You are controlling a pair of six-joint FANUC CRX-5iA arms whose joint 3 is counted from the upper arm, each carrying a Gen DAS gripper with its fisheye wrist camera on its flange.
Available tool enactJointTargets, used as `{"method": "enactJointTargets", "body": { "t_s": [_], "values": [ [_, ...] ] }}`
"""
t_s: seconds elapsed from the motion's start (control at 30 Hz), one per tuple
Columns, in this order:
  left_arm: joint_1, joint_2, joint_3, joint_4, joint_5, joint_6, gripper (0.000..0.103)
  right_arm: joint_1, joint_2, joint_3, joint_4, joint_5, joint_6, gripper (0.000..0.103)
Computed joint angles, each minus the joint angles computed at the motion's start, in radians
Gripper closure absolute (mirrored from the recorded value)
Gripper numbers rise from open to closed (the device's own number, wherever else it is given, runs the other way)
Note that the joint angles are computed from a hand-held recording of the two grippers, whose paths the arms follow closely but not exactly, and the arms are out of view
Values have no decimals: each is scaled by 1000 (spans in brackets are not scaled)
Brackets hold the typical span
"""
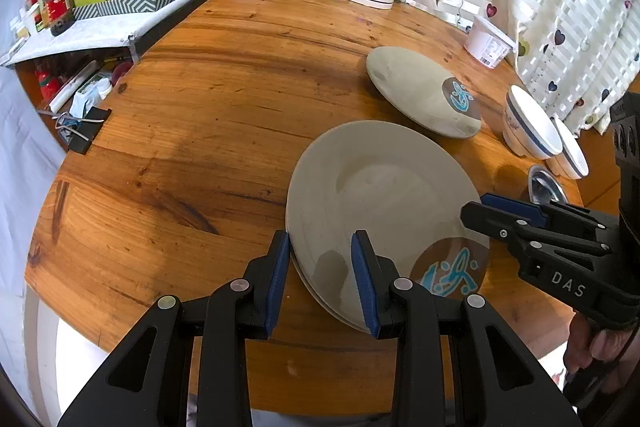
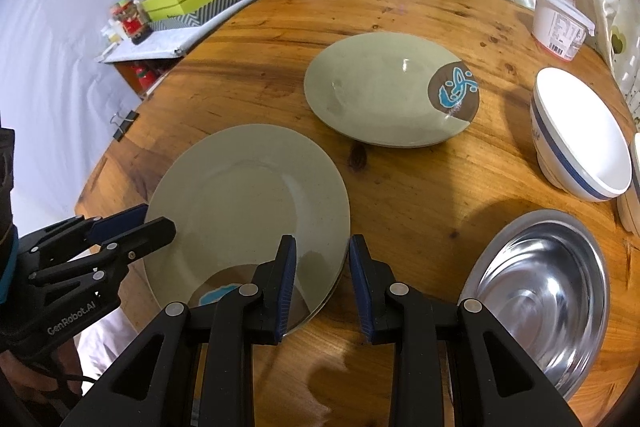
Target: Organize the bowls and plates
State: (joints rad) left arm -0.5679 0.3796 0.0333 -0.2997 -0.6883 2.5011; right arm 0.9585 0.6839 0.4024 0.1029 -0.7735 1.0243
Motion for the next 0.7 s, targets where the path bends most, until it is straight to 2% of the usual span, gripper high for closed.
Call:
{"method": "enactJointTargets", "body": {
  "t_s": [0.2, 0.7],
  "values": [
    [-5, -20, 4, -45, -4, 35, 70, -1, -26, -39, 37, 33, -33, 76],
    [-1, -24, 20, -43, 18, 14, 70, -4, -62, -88, 67, 73, -59, 74]
  ]
}}
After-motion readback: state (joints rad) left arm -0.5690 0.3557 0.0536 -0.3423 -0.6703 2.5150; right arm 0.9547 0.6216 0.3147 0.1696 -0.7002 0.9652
